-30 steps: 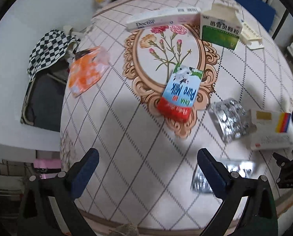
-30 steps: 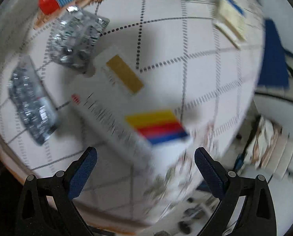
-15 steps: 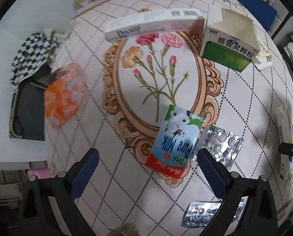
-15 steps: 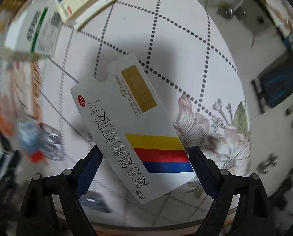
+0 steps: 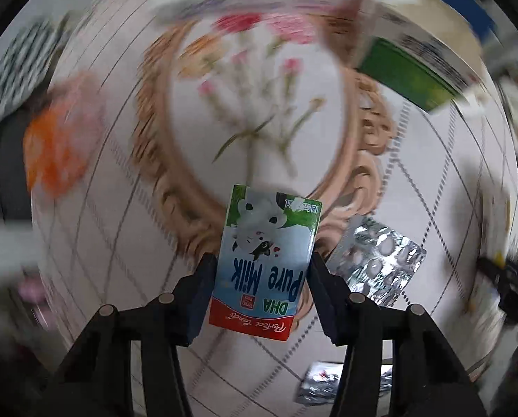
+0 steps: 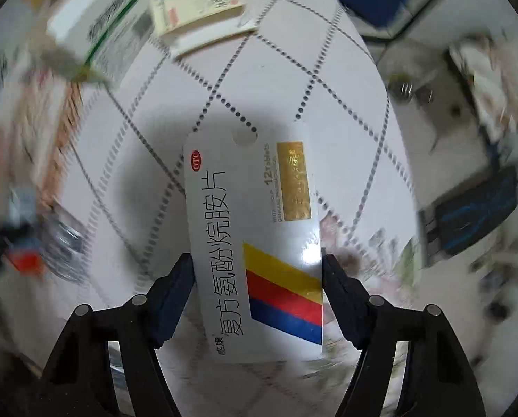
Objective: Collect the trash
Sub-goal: 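Grasp the DHA Pure Milk carton with the left tool while the right tool grasps the striped medicine box, then carry the carton and box to the bin and open both tools over it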
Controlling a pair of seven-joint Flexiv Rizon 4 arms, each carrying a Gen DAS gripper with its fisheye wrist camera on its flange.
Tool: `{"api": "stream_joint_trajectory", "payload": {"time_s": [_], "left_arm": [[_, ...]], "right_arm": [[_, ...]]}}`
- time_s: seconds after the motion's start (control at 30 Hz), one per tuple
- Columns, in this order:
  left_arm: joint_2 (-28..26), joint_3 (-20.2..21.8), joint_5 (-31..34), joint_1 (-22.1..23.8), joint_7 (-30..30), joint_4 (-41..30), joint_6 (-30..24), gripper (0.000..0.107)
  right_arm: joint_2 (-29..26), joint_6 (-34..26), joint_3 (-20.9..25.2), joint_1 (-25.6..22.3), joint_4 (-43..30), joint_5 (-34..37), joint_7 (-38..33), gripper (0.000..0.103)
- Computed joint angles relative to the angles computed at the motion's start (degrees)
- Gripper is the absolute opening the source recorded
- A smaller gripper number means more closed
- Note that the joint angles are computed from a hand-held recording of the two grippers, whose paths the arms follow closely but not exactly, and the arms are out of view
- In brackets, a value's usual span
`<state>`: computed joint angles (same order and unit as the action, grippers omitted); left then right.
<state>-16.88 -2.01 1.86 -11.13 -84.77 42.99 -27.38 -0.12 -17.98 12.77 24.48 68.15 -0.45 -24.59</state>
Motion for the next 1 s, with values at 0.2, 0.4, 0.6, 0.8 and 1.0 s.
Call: {"api": "stream_joint_trajectory", "payload": {"time_s": [0.2, 0.4, 0.6, 0.8, 1.0], "left_arm": [[4.04, 0.44, 2.76, -0.49, -3.31, 6.99, 4.24, 0.051], [6.68, -0.1, 2.35, 0.15, -2.05, 13.09, 9.89, 0.05], [7.23, -0.36, 1.86, 0.78, -0.65, 14.24, 11.18, 0.049], [9.55, -0.41, 2.27, 1.12, -0.9, 15.25, 11.95, 0.048], [14.11, -0.54, 2.57, 1.41, -0.26, 17.59, 14.22, 0.048]], "right_arm": [[-2.17, -3.18, 0.31, 1.37, -2.71, -0.3, 3.12, 0.078], [-7.6, -9.66, -0.18, 4.82, -11.0, -1.63, 3.21, 0.083], [-5.72, -6.88, -0.2, 4.35, -6.68, -2.38, 1.87, 0.082], [-4.05, -6.11, 0.9, 5.23, -4.89, -3.41, 1.46, 0.074], [-3.77, -4.63, 1.94, 7.07, -4.43, -5.34, 2.4, 0.073]]}}
